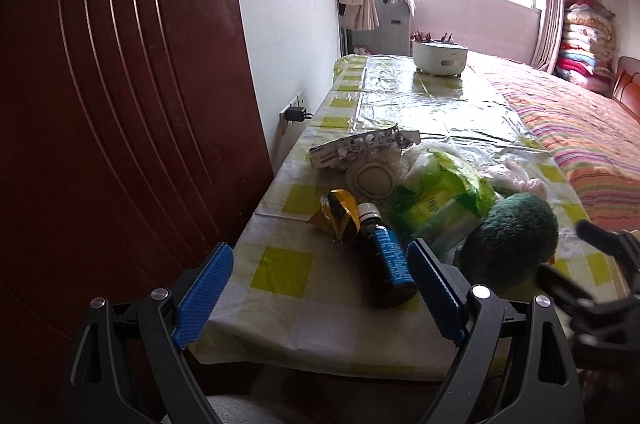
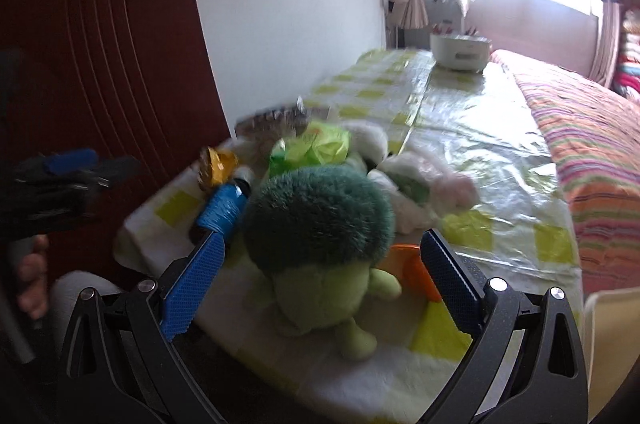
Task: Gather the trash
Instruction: 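Grasp the green broccoli plush with the right gripper while the left gripper approaches the medicine bottle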
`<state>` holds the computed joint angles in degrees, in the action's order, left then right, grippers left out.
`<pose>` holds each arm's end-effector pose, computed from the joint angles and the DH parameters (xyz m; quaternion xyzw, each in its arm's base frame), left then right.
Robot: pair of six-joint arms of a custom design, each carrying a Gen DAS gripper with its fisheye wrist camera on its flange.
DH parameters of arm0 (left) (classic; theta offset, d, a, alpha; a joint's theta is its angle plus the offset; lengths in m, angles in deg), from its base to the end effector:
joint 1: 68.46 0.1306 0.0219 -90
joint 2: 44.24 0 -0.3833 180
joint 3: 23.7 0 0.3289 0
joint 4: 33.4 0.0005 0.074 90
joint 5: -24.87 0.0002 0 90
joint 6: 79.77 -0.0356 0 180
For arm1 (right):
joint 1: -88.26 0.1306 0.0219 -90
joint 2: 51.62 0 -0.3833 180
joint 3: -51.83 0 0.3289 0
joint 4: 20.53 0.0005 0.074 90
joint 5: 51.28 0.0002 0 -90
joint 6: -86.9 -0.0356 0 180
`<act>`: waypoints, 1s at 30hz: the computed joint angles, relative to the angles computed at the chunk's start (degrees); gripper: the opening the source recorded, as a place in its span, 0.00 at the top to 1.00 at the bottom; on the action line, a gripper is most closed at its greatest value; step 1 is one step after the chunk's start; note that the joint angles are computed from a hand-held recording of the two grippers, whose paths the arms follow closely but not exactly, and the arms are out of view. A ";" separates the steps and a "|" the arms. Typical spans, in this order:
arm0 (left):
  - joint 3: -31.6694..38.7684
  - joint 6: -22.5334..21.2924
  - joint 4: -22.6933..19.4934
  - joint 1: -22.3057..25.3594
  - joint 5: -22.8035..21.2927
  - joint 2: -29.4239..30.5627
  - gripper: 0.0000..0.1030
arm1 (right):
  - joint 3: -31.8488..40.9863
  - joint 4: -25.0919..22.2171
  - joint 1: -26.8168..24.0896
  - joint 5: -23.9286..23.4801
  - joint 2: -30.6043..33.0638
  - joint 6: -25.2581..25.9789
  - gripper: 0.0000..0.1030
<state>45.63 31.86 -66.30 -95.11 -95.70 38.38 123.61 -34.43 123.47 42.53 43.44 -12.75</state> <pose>0.3342 -0.1480 0.3595 -0.0591 0.8984 0.0760 0.4284 0.3652 0.2542 0.3161 -0.1836 0.8762 0.1421 0.4223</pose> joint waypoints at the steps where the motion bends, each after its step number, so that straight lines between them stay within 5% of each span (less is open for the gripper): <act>1: -0.25 0.08 -0.20 0.15 -0.13 -0.27 0.16 | 2.19 -2.33 0.25 0.49 2.13 0.97 0.06; 7: -1.02 0.54 -0.89 1.26 -0.25 -0.66 0.16 | 7.58 -6.43 0.15 1.03 8.45 3.03 0.07; 10: -0.88 0.81 -1.27 1.79 -0.06 -0.08 0.16 | 7.58 -6.23 0.17 0.31 8.84 4.18 0.22; 15: -0.29 1.14 -2.18 2.48 1.90 1.13 0.16 | 3.71 -0.39 -1.17 -5.02 6.05 5.19 0.26; 21: 3.00 2.77 -5.48 3.79 9.69 4.71 0.16 | -2.85 9.66 -4.49 -9.40 -0.67 5.77 0.25; 24: 5.54 3.63 -7.78 3.13 9.71 7.05 0.16 | -7.48 18.53 -6.51 -10.18 -3.88 4.72 0.24; 30: 13.97 5.53 -13.76 2.60 8.67 14.66 0.16 | -10.31 22.43 -9.83 -15.92 -5.65 0.32 0.23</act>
<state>59.60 37.38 -80.05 -92.51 -87.03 53.04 113.30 -12.01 113.64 26.60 37.79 -12.43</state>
